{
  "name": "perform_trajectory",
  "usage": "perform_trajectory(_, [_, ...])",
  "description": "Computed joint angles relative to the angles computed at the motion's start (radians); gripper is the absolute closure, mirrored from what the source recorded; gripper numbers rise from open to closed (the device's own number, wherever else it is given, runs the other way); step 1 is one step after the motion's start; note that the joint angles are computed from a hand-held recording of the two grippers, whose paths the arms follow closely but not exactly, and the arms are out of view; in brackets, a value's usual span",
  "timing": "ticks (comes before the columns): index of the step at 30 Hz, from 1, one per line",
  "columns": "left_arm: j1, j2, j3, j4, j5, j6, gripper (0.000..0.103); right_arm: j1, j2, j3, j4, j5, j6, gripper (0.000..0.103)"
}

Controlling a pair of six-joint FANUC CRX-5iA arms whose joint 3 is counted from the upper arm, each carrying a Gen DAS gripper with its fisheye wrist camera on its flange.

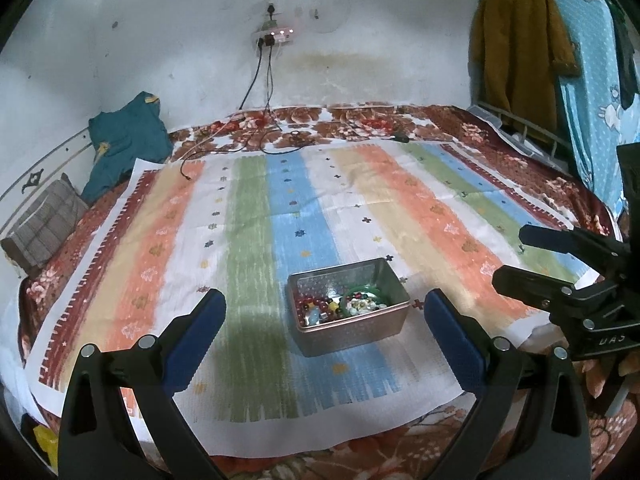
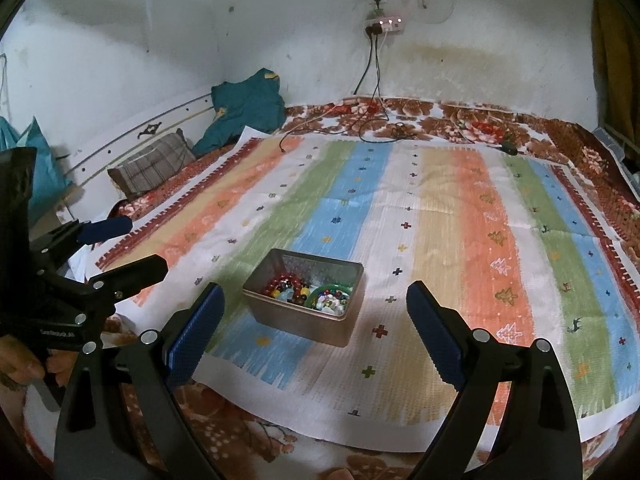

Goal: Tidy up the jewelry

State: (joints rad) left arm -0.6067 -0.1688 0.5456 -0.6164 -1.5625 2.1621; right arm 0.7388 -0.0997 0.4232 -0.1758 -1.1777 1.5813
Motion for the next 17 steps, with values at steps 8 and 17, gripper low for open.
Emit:
perform_trajectory(8, [-0.007, -0.003, -0.004, -0.018, -0.006, 0.019, 0.006, -0.002, -0.002, 0.000, -0.002, -0.001, 0.002, 0.010])
perform_trajectory(17, [0.001, -0.008, -0.012, -0.002, 0.004, 0.014, 0.006, -0.008, 0.004, 0.009, -0.005, -0.009, 0.001, 0.010])
